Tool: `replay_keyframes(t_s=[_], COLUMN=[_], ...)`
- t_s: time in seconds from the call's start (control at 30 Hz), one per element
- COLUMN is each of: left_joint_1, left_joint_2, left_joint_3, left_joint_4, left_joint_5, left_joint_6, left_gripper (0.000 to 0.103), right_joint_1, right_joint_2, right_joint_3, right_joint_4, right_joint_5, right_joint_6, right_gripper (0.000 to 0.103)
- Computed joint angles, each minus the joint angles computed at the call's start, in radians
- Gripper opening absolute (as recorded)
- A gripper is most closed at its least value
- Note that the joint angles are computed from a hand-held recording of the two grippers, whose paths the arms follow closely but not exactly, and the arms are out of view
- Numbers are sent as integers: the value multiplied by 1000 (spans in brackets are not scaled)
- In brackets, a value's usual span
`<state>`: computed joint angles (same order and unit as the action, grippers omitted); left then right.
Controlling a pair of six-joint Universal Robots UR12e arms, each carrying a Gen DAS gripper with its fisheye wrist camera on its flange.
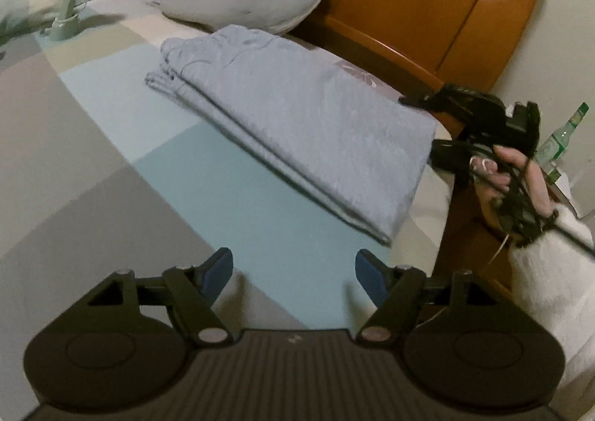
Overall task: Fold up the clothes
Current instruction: 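Open the right gripper and pull it back from the folded pants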
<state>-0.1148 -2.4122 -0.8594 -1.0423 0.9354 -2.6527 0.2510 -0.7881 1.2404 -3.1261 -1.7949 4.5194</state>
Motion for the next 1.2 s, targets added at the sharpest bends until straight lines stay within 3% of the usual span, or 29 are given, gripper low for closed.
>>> replay_keyframes(t_s=[0.13,0.3,0.43,0.53,0.6,0.63,0.73,0.93,1.0,1.07,1.13,1.2], left_joint_1=[2,7,9,11,9,7,-2,-5,-4,-3,-3,-1], left_joint_2=[11,8,13,15,12,11,14,38,45,52,57,61], left_joint_3=[-25,-27,-37,-43,-38,-36,-39,-88,-106,-124,-140,-148], left_joint_4=[4,1,13,26,29,32,54,115,144,176,206,214], left_joint_5=[9,-7,12,17,30,40,96,172,196,222,245,246], left_joint_6=[12,18,32,42,38,34,17,43,53,62,70,68], left_gripper=[74,75,76,79,79,80,80,85,87,87,87,87], right_joint_1=[-2,-9,-5,19,31,32,30,13,19,32,47,67], right_joint_2=[-17,-37,-51,-58,-50,-41,1,91,88,64,37,26], right_joint_3=[-10,-22,-43,-43,-63,-81,-155,-304,-310,-279,-238,-217], right_joint_4=[66,154,368,371,348,335,333,499,530,496,440,440], right_joint_5=[-67,-103,-142,-235,-273,-270,-228,-181,-193,-175,-141,-133], right_joint_6=[-170,-400,-420,-458,-538,-589,-705,-726,-734,-777,-833,-888], right_gripper=[14,14,33,34,40,46,50,50,50,51,61,65])
